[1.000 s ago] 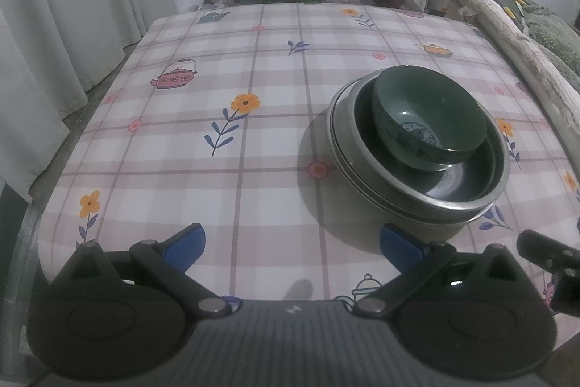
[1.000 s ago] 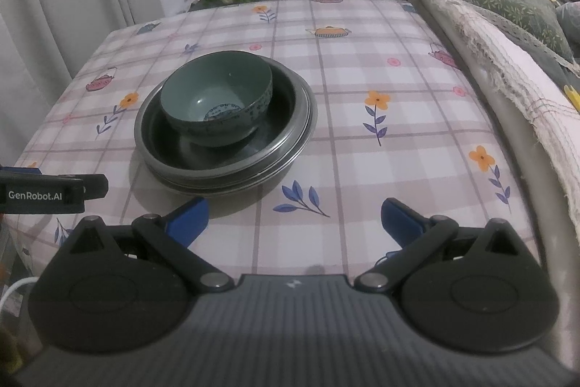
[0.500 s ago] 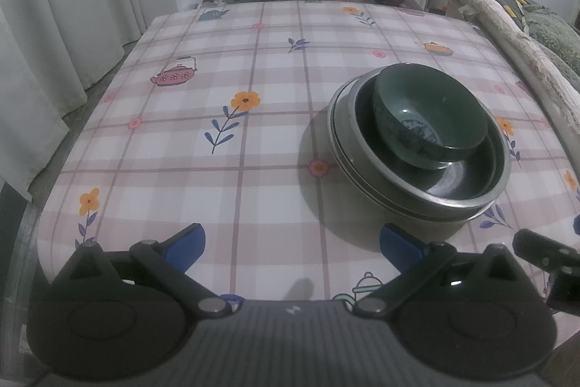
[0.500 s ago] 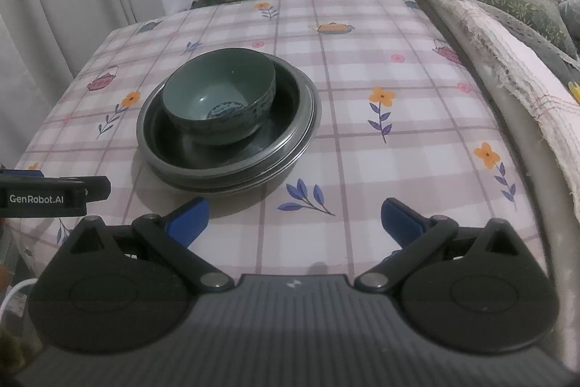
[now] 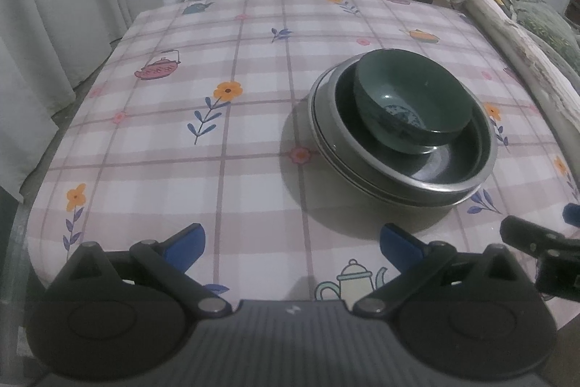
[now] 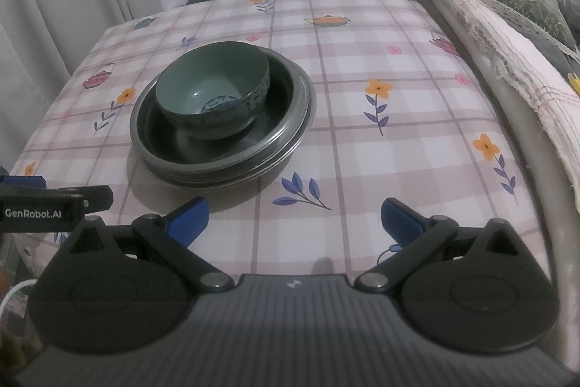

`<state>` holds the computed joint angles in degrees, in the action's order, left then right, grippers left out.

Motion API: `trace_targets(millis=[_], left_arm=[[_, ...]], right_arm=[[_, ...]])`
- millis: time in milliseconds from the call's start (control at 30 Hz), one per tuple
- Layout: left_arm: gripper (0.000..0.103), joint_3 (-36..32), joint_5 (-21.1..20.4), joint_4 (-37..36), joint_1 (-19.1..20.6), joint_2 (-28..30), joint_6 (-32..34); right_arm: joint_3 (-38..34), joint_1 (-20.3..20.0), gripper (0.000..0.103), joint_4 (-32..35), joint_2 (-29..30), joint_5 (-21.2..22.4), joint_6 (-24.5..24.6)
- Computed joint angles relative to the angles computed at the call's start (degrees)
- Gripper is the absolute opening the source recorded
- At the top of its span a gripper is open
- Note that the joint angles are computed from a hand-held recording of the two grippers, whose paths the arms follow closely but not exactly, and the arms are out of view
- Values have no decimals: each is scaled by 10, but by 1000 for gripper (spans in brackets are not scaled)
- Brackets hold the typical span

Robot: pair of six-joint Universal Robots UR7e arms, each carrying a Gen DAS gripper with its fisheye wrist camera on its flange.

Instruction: Organize plates and bowls

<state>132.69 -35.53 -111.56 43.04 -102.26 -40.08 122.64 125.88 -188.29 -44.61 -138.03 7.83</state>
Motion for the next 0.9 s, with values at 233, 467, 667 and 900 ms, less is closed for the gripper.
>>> trace_targets(millis=[233,467,667,900], left_arm=[[103,-3,-4,14,-3,1,-8],[103,-5,-3,24,-4,2,-16],[103,-6,-2,28,-4,2,-18],[103,-6,0,27,-3,1,-17]], right_arm=[[1,-2,102,4,-1,1,3],[-1,-1,102,7,0,2,1],[-1,0,102,10,0,3,3],[-2,1,102,9,1,4,2]])
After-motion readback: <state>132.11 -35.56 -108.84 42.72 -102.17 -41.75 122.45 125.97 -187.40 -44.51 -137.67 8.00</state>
